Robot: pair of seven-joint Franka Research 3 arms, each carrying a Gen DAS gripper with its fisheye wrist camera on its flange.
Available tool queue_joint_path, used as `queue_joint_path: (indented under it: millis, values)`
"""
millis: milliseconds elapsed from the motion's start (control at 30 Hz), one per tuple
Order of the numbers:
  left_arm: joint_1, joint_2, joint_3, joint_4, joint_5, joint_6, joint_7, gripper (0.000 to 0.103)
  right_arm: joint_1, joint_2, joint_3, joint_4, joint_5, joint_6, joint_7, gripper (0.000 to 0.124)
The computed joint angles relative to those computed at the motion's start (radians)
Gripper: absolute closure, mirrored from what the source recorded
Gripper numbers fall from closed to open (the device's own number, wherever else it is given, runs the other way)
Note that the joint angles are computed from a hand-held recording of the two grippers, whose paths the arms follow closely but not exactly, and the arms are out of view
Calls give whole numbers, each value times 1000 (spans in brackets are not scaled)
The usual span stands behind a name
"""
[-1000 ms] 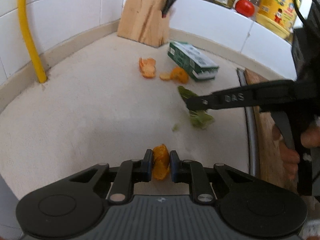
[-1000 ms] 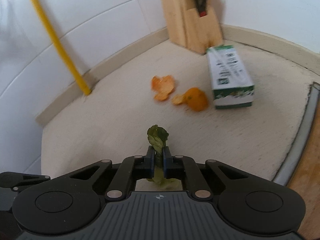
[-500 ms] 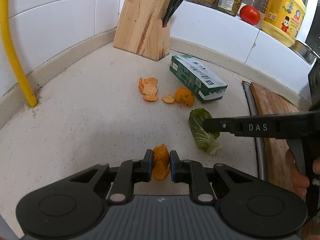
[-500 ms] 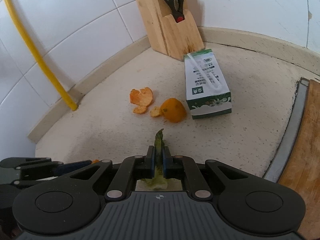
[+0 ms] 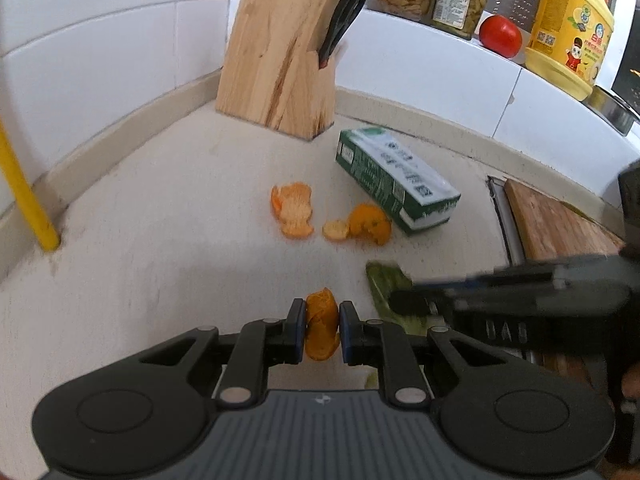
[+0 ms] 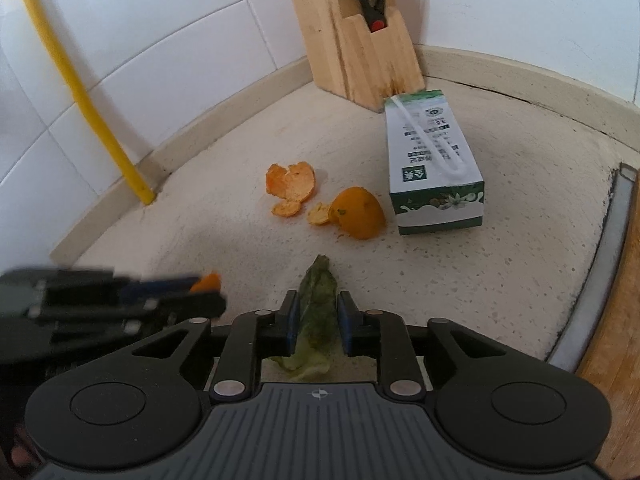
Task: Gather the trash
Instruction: 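Close the left tool on the orange carrot piece and lift it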
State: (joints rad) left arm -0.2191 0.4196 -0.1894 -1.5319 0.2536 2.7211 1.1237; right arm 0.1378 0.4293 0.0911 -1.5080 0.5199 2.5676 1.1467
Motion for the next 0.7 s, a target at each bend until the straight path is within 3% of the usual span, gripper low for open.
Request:
queue_joint_path:
  millis: [333, 567, 633, 700]
  values:
    - [23, 178, 13, 269, -34, -52, 22, 89, -23, -23, 2, -24, 65, -13, 7, 114]
    - [-24, 333, 57, 488, 3, -91, 44, 89, -26, -11, -1, -14, 74, -21, 27, 114]
    - [-43, 372, 82, 545, 30, -112, 41, 87, -32, -6, 2, -7, 80, -26, 25, 113]
    - [-44, 418, 75, 618, 31, -152, 80, 79, -35, -1, 4, 2, 83, -34, 22, 111]
